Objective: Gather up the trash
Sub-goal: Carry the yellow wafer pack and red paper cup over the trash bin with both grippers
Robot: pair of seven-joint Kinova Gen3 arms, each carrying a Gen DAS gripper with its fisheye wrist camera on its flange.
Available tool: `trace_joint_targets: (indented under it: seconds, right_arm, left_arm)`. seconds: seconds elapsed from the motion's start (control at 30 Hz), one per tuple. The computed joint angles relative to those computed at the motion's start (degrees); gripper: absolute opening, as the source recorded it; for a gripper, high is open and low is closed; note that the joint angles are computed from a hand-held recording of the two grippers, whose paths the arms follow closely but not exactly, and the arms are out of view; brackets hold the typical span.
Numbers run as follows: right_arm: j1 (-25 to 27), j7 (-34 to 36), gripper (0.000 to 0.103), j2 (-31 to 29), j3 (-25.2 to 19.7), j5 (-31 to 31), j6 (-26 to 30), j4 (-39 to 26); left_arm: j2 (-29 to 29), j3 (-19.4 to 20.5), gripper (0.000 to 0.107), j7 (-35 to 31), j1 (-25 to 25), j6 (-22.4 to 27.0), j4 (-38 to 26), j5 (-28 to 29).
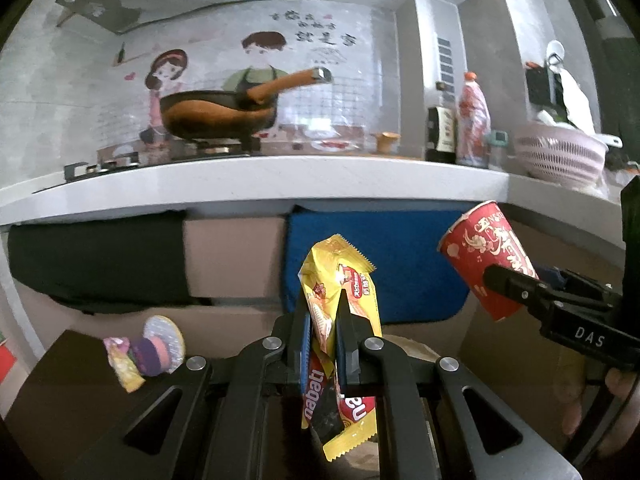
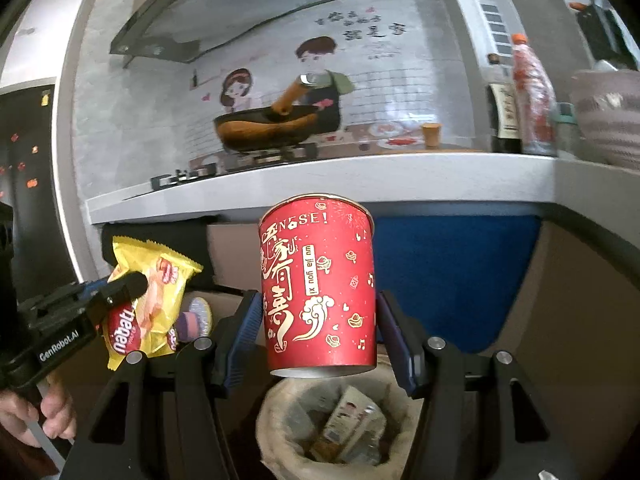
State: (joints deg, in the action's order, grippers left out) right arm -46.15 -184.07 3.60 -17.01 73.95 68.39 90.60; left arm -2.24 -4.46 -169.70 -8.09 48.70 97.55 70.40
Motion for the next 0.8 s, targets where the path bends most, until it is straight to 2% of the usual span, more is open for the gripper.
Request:
trace_joint_targets:
  seconds: [0.4, 0.8]
  right_arm:
    - [3.63, -4.18, 0.055, -2.22, -0.27, -2.82, -3.2, 5.56]
    - [6.16, -5.24, 0.055, -0.05, 1.78, -7.51, -9.54, 7.5]
  left_arm:
    - [1.73, 1.91, 0.01, 1.96, 1.87, -2.6, 0.27, -3.17]
    - [8.71, 5.52, 0.01, 8.28, 0.49, -2.51, -2.67, -9.1]
